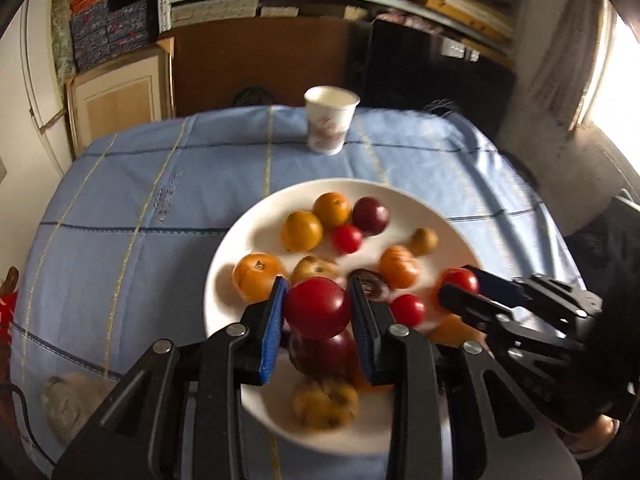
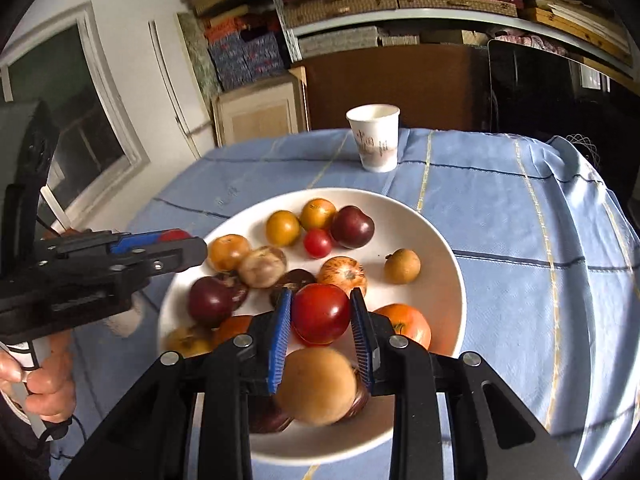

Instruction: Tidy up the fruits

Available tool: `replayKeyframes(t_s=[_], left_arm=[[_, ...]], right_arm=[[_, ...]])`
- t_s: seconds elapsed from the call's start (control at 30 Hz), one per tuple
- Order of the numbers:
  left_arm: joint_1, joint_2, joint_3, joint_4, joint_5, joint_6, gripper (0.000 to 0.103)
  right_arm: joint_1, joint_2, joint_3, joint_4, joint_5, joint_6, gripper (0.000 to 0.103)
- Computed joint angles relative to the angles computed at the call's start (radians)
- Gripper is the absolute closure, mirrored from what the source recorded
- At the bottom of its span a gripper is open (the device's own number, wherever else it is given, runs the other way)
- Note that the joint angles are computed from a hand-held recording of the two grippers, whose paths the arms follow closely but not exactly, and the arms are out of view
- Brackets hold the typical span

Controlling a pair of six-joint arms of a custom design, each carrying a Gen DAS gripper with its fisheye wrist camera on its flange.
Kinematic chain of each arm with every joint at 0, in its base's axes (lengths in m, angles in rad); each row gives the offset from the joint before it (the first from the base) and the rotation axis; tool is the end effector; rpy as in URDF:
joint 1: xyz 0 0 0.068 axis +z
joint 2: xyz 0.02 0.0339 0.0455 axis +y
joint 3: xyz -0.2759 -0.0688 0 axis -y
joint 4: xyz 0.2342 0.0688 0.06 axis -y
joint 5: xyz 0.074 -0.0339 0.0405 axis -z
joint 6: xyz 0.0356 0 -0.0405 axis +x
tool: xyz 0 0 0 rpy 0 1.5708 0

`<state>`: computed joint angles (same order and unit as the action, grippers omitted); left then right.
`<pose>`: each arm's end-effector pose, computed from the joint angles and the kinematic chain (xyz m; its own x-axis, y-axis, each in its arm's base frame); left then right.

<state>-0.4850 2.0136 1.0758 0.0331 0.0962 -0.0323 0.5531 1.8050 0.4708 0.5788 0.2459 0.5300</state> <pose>0.3459 -0.1861 0.1234 -0.7119 0.3388 -0.6152 0.4938 0.8643 -0.0954 0.2396 0.1378 0.0939 -0.6847 0.1535 -0.7125 -0.0146 0.9745 0.2240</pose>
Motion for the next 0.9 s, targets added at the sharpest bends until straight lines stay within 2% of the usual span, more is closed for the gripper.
replayKeyframes(t_s=[0.1, 0.17, 0.2, 0.23, 0.3, 0.43, 0.53, 0.6, 0.7, 0.77, 0.8, 0.9], left_arm=[[0.014, 0.048, 0.016, 0.022, 0.012, -0.011, 0.072], [0.009, 0.045, 0.003, 0.045, -0.015, -0.008, 0.071], [0.005, 0.034, -0.012, 0.06, -0.026, -0.006, 0.057], [-0.002, 0.019, -0.033, 0.086, -0.048, -0.006, 0.038], [-0.017, -0.031, -0.096, 0.156, -0.106, -0.012, 0.022], [-0.031, -0.214, -0.255, 0.222, -0.136, -0.009, 0.012], [-0.049, -0.374, -0.382, 0.244, -0.172, -0.005, 0.008], [-0.07, -0.529, -0.493, 0.238, -0.212, 0.004, 0.005], [-0.107, -0.769, -0.62, 0.165, -0.263, 0.0, 0.005], [-0.141, -0.915, -0.668, 0.063, -0.311, -0.015, 0.005], [-0.16, -0.989, -0.691, 0.008, -0.331, -0.025, 0.005], [-0.275, -1.213, -0.749, -0.185, -0.469, -0.088, 0.005]], right_arm=[[-0.018, 0.051, 0.028, 0.01, -0.027, -0.015, 0.073], [-0.018, 0.063, 0.037, 0.006, -0.02, -0.022, 0.072], [-0.015, 0.063, 0.038, 0.005, -0.015, -0.023, 0.067], [-0.01, 0.055, 0.033, 0.004, -0.007, -0.02, 0.062], [0.005, 0.02, 0.02, -0.014, 0.019, -0.005, 0.052], [0.087, -0.143, -0.033, -0.109, 0.104, 0.039, 0.042], [0.227, -0.312, -0.047, -0.3, 0.256, 0.114, 0.03], [0.339, -0.394, -0.036, -0.444, 0.365, 0.19, 0.017], [0.558, -0.471, 0.011, -0.709, 0.542, 0.381, 0.007], [0.725, -0.469, 0.074, -0.939, 0.651, 0.596, 0.004], [0.779, -0.462, 0.096, -1.02, 0.678, 0.678, 0.004], [0.98, -0.375, 0.197, -1.332, 0.738, 1.02, 0.004]])
